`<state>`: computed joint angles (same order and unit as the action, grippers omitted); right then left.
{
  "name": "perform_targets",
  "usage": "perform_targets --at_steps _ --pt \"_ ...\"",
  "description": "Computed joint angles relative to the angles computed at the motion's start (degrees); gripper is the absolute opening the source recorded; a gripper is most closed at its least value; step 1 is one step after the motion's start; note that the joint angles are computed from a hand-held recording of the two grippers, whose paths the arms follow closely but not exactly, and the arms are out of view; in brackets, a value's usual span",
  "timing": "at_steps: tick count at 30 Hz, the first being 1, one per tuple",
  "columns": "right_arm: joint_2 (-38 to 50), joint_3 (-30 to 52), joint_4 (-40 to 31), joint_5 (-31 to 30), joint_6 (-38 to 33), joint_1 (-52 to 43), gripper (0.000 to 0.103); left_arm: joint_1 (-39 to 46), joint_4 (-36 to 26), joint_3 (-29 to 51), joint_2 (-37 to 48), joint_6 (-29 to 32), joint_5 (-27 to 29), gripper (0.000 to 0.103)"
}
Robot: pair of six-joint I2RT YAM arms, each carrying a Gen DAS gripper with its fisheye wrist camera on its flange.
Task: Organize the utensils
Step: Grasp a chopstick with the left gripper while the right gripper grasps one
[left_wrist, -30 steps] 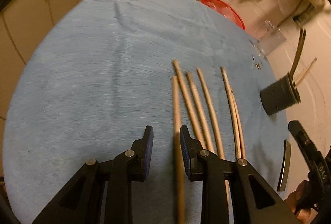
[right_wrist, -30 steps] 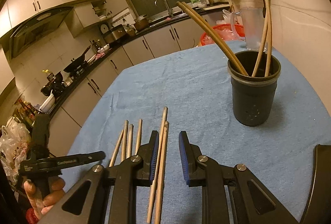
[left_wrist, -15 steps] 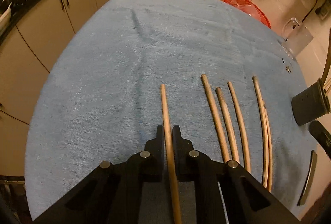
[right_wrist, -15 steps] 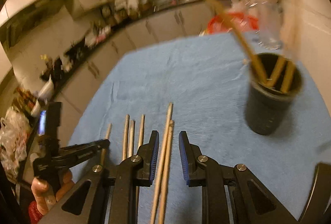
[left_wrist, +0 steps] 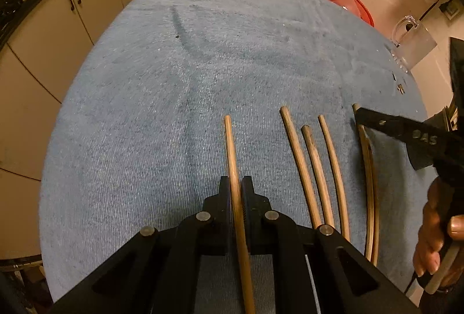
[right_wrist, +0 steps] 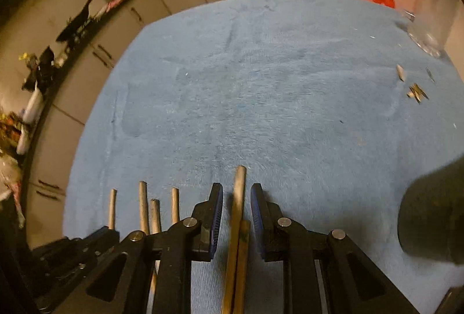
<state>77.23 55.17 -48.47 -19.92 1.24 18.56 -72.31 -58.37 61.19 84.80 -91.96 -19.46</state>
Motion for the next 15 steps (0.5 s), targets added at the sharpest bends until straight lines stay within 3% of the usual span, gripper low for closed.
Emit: perform_targets --at_steps 4,6,10,15 --pt "0.7 0.7 0.6 6.2 0.6 5.2 0.022 2.2 1.3 0.3 1.5 3.1 0.1 0.007" --pt "0.9 0.9 0.7 6.1 1.0 5.7 0.01 3.3 1.6 0.6 1.9 4.4 -0.5 0.007" --pt "-2.0 -0.1 1.1 0.7 1.9 3.7 0.008 2.6 3.9 -0.3 0.5 4.4 -3.6 0.007" --pt "-16.2 -1.3 -2.0 -9.0 0.5 -1.9 0.008 -4.5 -4.3 5.5 -1.0 -1.4 -13.2 0.007"
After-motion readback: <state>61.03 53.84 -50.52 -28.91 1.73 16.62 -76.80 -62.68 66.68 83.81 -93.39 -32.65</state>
